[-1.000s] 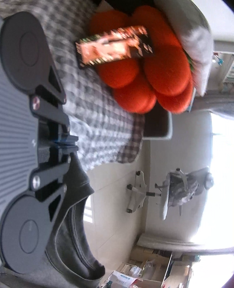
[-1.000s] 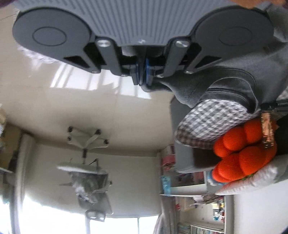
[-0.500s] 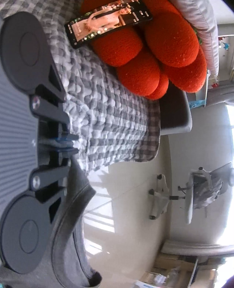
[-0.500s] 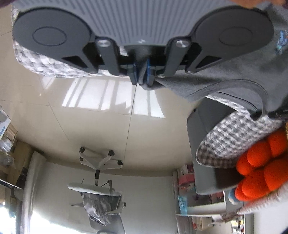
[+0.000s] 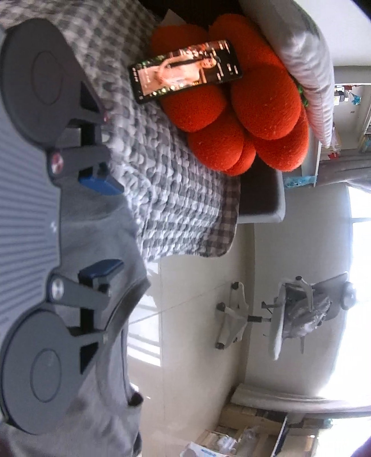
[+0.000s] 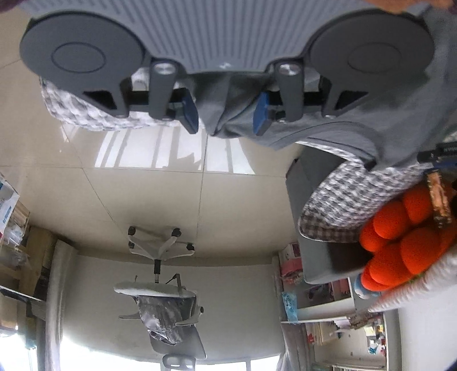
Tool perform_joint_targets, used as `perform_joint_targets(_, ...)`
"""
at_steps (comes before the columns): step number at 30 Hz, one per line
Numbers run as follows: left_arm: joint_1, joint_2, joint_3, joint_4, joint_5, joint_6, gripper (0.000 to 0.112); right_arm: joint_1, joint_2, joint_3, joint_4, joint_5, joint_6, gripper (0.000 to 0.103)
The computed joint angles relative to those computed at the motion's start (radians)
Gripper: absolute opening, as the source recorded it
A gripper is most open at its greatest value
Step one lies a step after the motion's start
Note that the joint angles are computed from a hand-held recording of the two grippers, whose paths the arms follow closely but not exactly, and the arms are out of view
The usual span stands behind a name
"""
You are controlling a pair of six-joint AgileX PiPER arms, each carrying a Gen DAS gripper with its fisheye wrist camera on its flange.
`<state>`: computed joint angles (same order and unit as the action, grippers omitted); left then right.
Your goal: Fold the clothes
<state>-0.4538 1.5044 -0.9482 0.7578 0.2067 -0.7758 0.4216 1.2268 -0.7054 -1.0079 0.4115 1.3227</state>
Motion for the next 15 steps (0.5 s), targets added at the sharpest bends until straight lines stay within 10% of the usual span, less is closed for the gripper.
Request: perform_joint_targets(15,-0.132,-0.394,0.273,-0.153,0.136,0.076,0.057,0.514,-0.237,0.080,-0.012,0.426,0.246,0.051)
